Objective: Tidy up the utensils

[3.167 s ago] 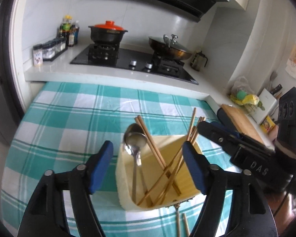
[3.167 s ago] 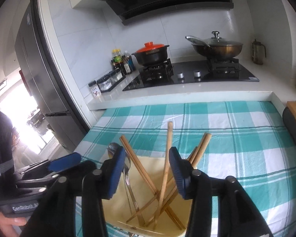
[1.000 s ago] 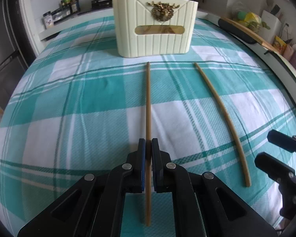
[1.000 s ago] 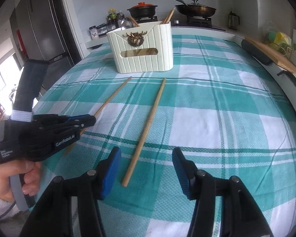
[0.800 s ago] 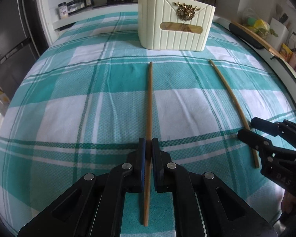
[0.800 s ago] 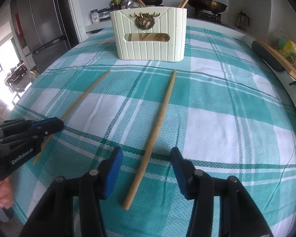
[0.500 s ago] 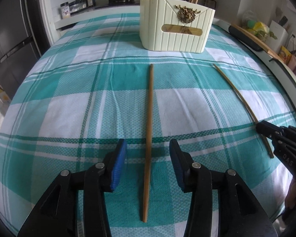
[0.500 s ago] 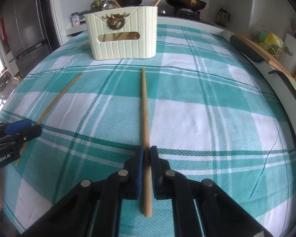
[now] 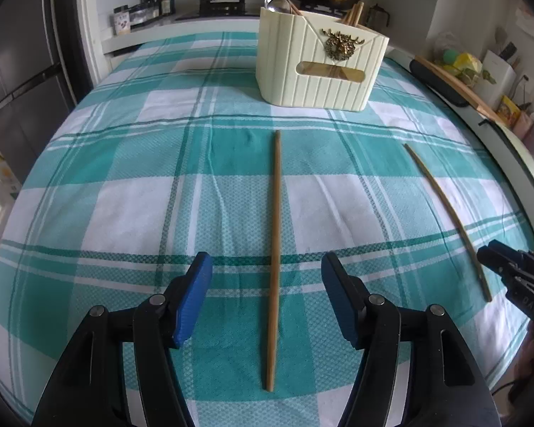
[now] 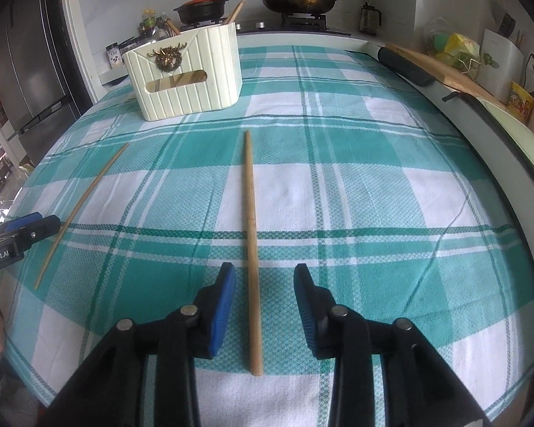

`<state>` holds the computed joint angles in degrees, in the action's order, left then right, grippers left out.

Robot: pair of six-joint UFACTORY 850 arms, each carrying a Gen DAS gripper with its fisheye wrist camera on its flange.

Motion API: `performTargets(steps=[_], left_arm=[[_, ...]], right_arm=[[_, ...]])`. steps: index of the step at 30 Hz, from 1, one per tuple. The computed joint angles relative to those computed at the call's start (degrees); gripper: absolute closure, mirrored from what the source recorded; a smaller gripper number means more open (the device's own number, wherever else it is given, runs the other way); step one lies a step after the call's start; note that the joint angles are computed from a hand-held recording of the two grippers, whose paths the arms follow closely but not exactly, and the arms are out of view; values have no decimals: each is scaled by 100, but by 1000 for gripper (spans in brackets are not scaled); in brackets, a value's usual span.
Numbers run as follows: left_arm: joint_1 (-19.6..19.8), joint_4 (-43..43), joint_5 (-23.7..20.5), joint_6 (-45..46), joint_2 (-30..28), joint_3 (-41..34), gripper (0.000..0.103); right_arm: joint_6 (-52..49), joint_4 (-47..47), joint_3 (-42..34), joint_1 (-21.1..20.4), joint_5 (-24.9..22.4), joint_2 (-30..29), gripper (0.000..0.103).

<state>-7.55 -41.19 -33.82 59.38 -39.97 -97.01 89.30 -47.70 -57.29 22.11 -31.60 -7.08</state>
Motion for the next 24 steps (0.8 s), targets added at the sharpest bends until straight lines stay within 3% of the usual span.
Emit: performTargets(steps=[13, 19, 24], left_arm=[[35, 130, -173, -191, -201, -373, 34], [29, 381, -598, -419, -462, -827, 34], [-25, 679, -1046, -519, -775, -1409, 34]], right_arm=[[-186, 139, -33, -78, 176, 25, 68], [-496, 377, -48, -196, 349, 54, 68], [-1487, 955, -248, -408, 473, 1, 68]])
